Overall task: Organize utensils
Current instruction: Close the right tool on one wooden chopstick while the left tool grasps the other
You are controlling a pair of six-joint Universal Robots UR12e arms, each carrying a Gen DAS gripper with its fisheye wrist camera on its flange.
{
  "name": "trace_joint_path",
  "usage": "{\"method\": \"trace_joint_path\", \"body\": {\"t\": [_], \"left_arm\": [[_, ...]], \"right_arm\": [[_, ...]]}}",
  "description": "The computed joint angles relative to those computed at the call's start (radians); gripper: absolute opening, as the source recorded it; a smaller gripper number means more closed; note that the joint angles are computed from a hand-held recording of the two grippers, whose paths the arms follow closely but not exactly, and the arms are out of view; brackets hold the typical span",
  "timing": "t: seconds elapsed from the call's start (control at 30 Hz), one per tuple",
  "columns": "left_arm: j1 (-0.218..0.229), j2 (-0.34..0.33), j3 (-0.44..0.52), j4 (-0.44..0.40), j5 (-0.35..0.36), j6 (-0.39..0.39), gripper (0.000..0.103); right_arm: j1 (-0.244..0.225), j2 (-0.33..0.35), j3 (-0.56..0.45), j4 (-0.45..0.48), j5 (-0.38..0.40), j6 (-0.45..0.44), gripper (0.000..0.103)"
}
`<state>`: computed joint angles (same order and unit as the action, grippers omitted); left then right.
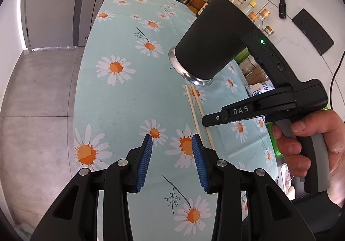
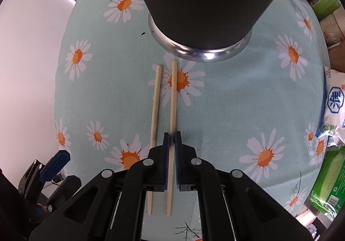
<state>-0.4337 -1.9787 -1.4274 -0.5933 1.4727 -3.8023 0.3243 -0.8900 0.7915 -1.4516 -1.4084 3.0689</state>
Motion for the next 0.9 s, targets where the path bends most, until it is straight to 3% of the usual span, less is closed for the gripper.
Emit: {"method": "trace_joint_path", "body": {"t": [0.17,0.37,0.7,0.77,0.9], "left_arm": [[-0.010,-0.027,0.054,-0.066,0.015,0.023,0.037],[-0.032,-0.081,0.165,-0.204,0.054,0.045,0.037],[-0.056,-0.189,0.377,-0.487,0.104,0.067,0.035],[-0.061,-0.209,0.418,-0.542,0.125,0.067,0.027],[-0.065,-0.249,0.493,-0.635,0.142,0.054,0.025]], "right_arm": [[-0.025,-0.032,0.044,-0.024,0.048,-0.036,0.006],[-0.065,-0.082,0.100,-0.055,0.133,-0.093,0.006],[-0.133,-0.140,0.162,-0.072,0.260,-0.182,0.005],[-0.144,-0.144,0.165,-0.062,0.283,-0.195,0.005],[-0.168,-0.145,0.163,-0.036,0.321,-0.221,0.005]]}}
